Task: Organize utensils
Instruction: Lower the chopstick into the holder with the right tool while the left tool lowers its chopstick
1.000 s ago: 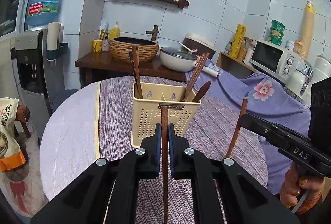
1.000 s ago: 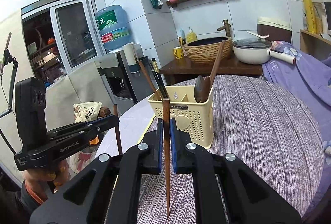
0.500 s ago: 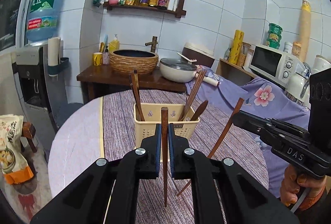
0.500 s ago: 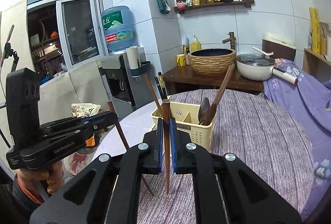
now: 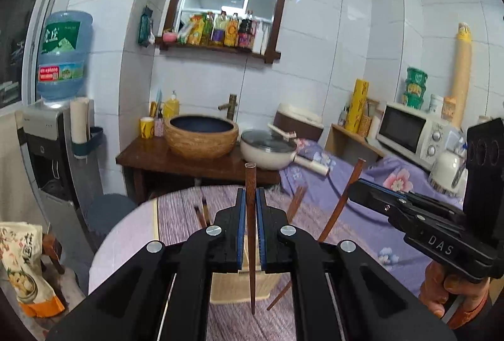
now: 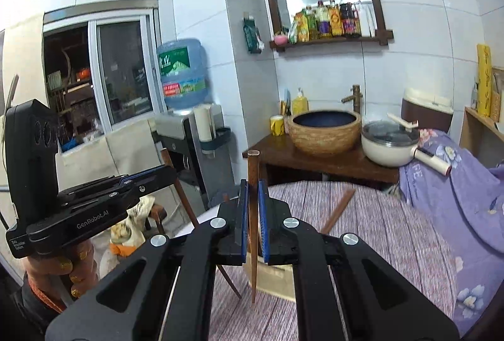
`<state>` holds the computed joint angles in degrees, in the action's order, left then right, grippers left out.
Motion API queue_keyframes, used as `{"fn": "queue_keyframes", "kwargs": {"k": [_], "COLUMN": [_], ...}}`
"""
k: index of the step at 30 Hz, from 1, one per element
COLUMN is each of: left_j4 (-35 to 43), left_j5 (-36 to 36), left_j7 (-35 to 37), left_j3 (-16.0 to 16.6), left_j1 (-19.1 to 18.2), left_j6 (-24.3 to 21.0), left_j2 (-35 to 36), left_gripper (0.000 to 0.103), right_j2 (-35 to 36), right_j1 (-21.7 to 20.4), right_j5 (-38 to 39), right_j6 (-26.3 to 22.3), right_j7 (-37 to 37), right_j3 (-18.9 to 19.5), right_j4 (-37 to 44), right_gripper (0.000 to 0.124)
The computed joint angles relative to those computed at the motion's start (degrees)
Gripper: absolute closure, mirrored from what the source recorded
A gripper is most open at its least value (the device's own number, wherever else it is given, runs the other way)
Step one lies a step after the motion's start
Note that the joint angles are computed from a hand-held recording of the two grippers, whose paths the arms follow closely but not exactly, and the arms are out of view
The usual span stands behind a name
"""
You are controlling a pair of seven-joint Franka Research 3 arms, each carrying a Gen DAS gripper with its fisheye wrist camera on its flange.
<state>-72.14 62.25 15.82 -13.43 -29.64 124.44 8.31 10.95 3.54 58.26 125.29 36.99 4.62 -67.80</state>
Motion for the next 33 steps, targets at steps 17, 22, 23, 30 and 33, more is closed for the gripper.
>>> {"fn": "queue_keyframes", "kwargs": {"k": [17,22,23,30,33], "left_j4": [19.8,12.2,10.5,2.0,-0.2], "left_j5": [0.3,-1.2,-1.4,-3.1,-4.0], "left_j7": [3.6,1.5,0.8,-2.1,-2.7], "left_j3": [10.5,9.3,9.0,6.4,5.5], "left_j1": [-6.5,-4.6,-4.1,-0.6,0.5], "left_j6": [-6.4,-4.3,-3.8,-1.3,-0.7], "left_j2": [14.6,11.7,11.0,7.8,7.1], "left_gripper": [0.096,0.096,0.096,0.096,0.096], "right_j2": [10.4,9.7,9.6,8.0,7.7], "right_j1": [3.9,3.9,3.9,3.9,4.0], "right_j5": [-11.6,-12.2,-12.1,-12.0,-11.9], "right_j6": [15.3,16.1,16.1,16.2,16.2], "right_j7": [5.3,4.7,4.6,3.2,3.1], "right_j3": [4.5,4.7,4.7,4.1,3.9], "right_j4": [10.5,5.4,4.7,-1.1,-2.6], "right_gripper": [0.117,0.117,0.117,0.117,0.119]}}
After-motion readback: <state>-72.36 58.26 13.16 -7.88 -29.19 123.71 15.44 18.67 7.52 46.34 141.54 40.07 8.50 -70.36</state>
